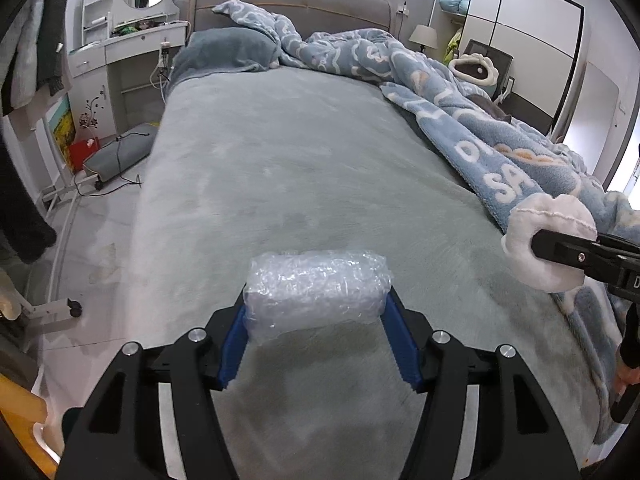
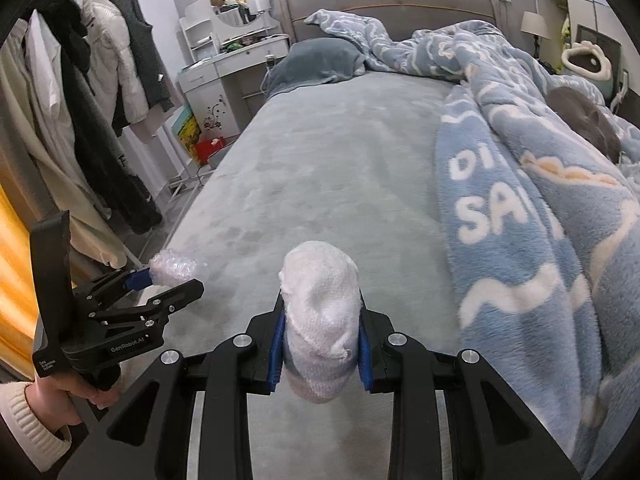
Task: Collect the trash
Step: 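Carry the bubble-wrap roll and white sock over the green bin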
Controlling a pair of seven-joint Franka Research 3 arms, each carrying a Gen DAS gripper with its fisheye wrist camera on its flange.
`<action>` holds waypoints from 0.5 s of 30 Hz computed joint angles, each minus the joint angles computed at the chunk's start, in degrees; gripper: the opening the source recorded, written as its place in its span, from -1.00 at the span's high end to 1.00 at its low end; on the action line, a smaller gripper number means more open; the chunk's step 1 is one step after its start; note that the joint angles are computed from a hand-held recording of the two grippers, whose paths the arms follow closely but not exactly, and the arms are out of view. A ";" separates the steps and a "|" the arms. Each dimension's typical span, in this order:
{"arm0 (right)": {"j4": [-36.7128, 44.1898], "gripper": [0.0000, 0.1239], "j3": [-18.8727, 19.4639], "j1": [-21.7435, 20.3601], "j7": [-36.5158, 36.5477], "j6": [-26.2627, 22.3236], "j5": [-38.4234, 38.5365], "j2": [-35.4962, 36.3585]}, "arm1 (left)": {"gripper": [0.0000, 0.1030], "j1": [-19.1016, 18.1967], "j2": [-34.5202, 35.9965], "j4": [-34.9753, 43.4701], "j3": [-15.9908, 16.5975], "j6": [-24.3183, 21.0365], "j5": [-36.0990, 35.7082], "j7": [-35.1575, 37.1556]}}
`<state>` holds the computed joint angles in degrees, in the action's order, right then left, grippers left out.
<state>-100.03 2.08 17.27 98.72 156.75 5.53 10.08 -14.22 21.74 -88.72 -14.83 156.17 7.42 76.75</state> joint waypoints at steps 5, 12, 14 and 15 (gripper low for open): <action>-0.20 0.52 0.43 1.50 2.78 0.78 -0.46 -0.16 | -0.25 2.73 -4.47 -6.25 -0.77 1.84 -3.89 0.39; -1.41 0.52 0.94 3.41 7.92 1.94 -1.25 -1.17 | -0.25 3.87 -11.36 -14.62 1.96 2.96 -1.37 -1.46; -1.59 0.52 0.88 4.19 10.17 2.00 -2.84 -1.54 | -0.25 4.61 -13.24 -16.88 2.36 2.98 -1.48 -1.21; -1.87 0.52 1.00 4.32 10.76 2.26 -3.01 -1.75 | -0.25 4.78 -14.15 -17.96 2.70 2.97 -1.01 -1.46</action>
<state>-101.90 3.08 21.58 109.48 159.01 2.53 8.33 -9.44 7.59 -106.68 -12.13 159.14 6.40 75.28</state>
